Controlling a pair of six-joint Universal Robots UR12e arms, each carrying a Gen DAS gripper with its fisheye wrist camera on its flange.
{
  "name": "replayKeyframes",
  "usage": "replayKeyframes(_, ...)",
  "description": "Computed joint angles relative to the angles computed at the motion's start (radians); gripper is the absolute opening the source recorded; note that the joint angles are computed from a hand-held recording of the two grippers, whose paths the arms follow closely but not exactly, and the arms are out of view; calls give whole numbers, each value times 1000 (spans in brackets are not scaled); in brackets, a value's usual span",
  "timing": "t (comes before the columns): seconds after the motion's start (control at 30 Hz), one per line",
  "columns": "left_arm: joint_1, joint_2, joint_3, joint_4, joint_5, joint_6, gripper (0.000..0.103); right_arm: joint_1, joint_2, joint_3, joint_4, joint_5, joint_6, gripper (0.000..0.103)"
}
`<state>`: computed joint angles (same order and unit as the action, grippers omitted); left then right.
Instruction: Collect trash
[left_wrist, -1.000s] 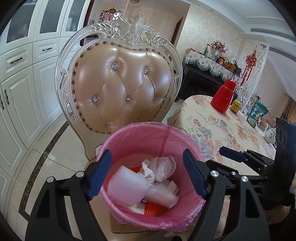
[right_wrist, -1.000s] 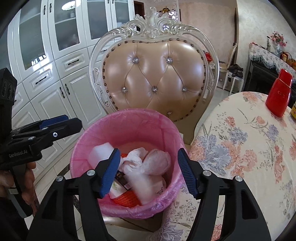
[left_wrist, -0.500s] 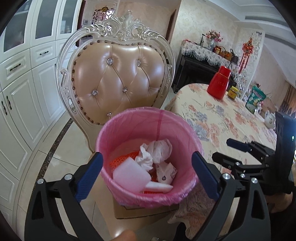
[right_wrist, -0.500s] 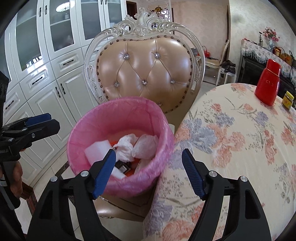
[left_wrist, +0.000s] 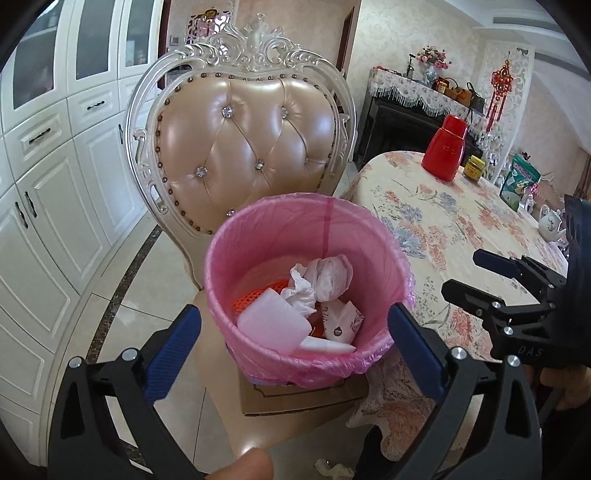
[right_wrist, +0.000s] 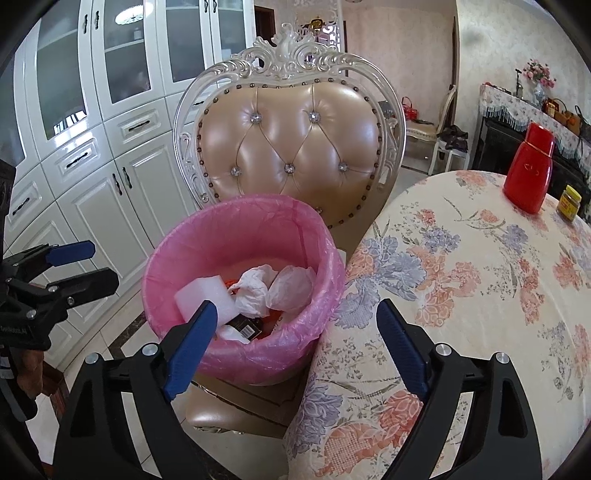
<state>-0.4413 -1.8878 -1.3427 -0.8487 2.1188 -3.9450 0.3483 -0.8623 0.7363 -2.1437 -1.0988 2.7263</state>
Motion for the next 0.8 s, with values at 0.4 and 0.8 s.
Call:
replayKeyframes(0.4,0,-2,2,9,1,11,98,2,1,-3,-1,-2,-1,83)
replayKeyframes(0.8,-2,-6,3,7,2,13,98,2,2,-4,0,-1,2,83)
